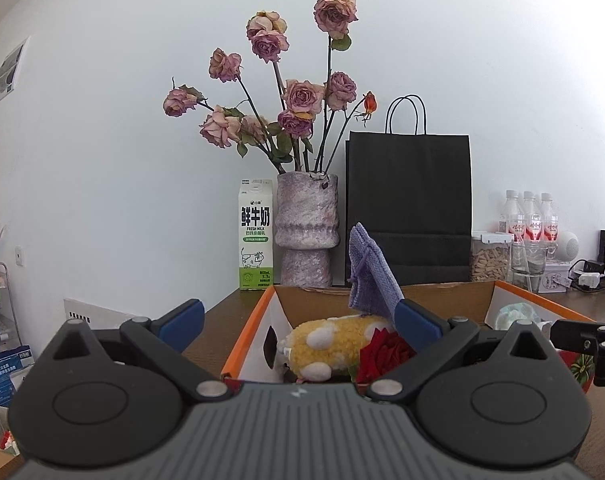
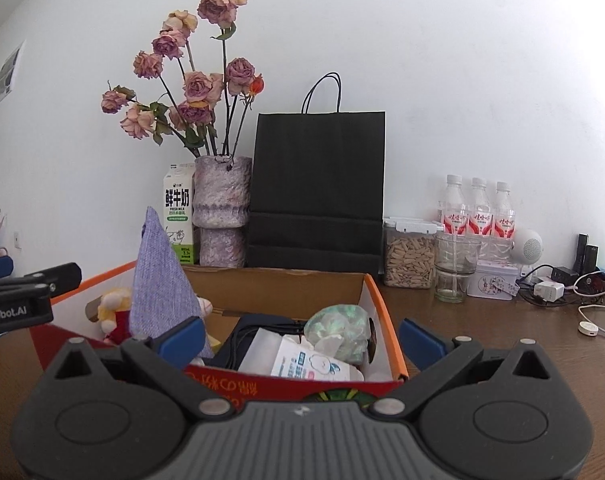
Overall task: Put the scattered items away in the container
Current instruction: 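Withdraw both open tools from the box toward the white cap and orange item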
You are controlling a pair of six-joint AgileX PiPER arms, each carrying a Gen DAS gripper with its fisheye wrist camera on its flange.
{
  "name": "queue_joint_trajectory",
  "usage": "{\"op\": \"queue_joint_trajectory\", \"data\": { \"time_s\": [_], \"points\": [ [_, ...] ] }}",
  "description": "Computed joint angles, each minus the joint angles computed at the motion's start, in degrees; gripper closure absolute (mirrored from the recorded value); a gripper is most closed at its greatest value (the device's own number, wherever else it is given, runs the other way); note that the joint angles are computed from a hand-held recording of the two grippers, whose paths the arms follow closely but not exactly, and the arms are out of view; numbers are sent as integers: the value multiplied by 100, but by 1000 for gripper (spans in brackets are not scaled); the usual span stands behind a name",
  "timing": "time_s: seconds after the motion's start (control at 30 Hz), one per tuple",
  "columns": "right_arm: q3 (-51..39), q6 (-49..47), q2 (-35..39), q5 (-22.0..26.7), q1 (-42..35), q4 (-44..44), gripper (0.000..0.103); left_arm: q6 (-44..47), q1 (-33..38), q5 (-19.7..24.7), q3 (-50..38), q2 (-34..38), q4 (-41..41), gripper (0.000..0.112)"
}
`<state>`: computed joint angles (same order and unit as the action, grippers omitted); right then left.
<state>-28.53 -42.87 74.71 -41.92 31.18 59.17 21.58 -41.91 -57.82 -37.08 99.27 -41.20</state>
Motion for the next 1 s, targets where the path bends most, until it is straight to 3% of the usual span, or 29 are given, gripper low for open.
{"op": "queue_joint_trajectory", "data": {
  "time_s": [0.33, 0.43, 0.53, 0.73, 0.83, 1.0],
  "points": [
    [276, -897, -438, 167, 457, 1176, 0, -127, 97, 673, 365, -469, 18, 9],
    [364, -1038, -582, 119, 610, 1434, 0, -127, 199, 1113, 413, -650, 112, 9],
    [339, -1351, -679, 341, 568, 1789, 0, 176, 183, 1490, 360, -748, -42, 9],
    [109, -2272, -631, 659, 451, 2654, 0, 978, -63, 1694, 233, -708, -493, 9],
    [-64, -2932, -526, 1024, 228, 3215, 0, 1393, -22, 2169, 40, -681, -689, 9],
    [-53, -2891, -519, 1045, 173, 3253, 0, 1761, 56, 2618, -163, -604, -862, 9]
  ]
}}
